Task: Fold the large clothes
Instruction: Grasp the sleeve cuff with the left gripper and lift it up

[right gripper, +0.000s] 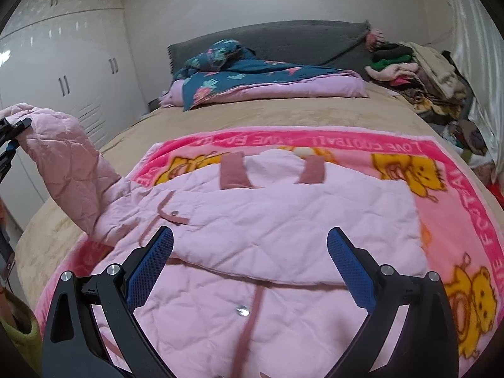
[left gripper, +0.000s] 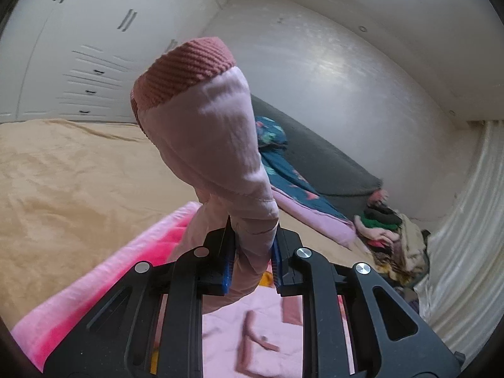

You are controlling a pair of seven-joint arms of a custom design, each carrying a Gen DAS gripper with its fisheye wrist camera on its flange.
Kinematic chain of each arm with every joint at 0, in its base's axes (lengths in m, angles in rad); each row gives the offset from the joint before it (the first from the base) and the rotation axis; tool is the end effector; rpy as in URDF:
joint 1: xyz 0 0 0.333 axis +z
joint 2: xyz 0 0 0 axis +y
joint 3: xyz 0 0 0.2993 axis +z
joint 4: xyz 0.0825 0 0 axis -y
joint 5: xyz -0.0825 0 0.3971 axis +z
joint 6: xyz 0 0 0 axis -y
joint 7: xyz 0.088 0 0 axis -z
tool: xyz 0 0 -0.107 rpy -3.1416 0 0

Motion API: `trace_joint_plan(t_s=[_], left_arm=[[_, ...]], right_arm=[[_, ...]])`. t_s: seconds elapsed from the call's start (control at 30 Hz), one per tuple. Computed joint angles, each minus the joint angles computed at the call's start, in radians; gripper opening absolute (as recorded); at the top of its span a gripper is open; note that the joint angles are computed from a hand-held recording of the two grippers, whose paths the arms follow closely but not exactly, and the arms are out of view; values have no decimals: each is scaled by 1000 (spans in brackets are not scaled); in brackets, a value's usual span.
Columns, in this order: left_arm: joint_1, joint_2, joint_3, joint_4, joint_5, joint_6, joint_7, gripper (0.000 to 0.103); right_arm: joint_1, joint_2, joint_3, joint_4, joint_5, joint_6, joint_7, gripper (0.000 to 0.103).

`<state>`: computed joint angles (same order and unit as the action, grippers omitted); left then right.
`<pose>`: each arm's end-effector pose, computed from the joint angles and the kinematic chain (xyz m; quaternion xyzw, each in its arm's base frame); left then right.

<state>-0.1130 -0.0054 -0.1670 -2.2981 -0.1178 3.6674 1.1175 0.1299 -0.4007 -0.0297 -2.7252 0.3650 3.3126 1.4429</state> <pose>0.5375 -0.1388 0.4970 -0.6280 0.4521 -0.5824 0.2492 0.4399 0.0064 0.4382 -0.5697 0.6746 -0.2894 0.3696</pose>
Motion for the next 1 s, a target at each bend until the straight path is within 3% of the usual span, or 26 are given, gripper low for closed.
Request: trace_joint_plan(t_s=[0.2,0.27,0.5,0.6,0.83,1.0], left_arm=[[-15,33,-7,18,157,19,-100,12],[-13,48,-6,33,246,12,-148,11],[-36,87,-11,62,323,7,-131,11],[-29,117,-18,91,424,-7,-181,11],[-23,175,-41,141,588,-46,-258,11],[2,225,-73,191,719,-90,-327,11]], right_arm=[[-139,-79,89,-93,23,-3,18,97],[-147,-99,76,-116,25,-6,23,97],[-177,-122,48,-158,31,-3,45,97],[-183,-123,43,-164,35,6,55,97],[-272,-113,131,-166,49,20,76,97],[-276,-109,123,-170,52,26,80,97]])
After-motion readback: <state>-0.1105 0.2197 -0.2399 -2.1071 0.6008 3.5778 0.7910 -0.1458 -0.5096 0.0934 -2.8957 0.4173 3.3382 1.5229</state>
